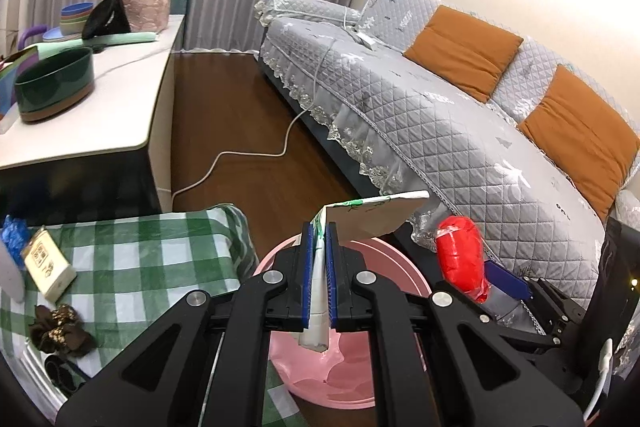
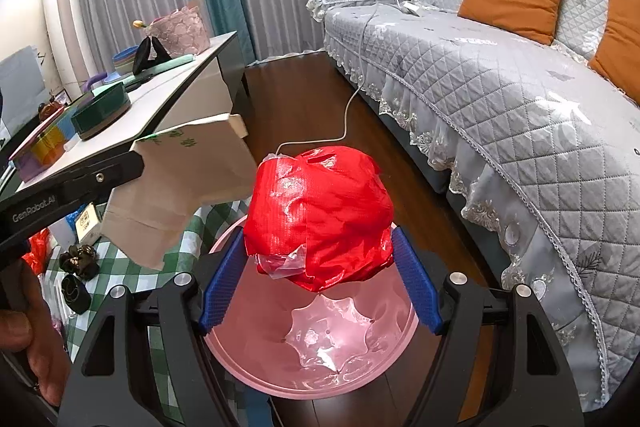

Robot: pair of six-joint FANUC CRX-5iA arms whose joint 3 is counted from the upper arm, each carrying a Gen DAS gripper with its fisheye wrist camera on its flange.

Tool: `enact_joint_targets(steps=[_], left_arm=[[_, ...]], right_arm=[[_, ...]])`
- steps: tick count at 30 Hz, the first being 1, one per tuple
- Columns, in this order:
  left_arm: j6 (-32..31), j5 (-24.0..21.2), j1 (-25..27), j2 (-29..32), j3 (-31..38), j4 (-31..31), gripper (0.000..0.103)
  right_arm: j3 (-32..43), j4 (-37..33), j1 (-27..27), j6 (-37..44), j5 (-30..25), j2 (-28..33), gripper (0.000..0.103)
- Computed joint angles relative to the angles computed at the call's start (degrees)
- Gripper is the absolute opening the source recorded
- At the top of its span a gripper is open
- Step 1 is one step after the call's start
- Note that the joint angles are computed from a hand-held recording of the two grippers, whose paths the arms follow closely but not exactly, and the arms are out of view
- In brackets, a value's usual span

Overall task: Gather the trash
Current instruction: 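Open both tools to drop the paper bag and red bag into the bin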

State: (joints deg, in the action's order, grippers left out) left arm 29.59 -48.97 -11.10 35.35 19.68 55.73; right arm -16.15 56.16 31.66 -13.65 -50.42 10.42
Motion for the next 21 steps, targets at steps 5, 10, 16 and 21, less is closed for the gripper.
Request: enact_joint_targets(steps=[5, 10, 16, 21], left_arm=[[0.4, -1.2, -0.2, 0.8, 1.7, -1.0, 0.006], [1.6, 0.1, -0.2, 0.1, 1.3, -1.5, 0.029], [1.5, 1.0, 0.7, -1.5, -0.4, -1.3, 0.03], [0.8, 2.0, 2.1, -3.5, -2.8, -0.8, 0.03]], right_arm=[[0.3, -0.1, 0.0, 0.2, -0.4, 0.3, 0.073], [1.0, -0.2, 0.1, 0.8, -1.0, 0.8, 0.081], [1.1, 0.7, 0.3, 0.4, -0.6, 0.5, 0.081], [2.3, 1.9, 1.2, 1.0, -0.5, 1.0, 0.081]])
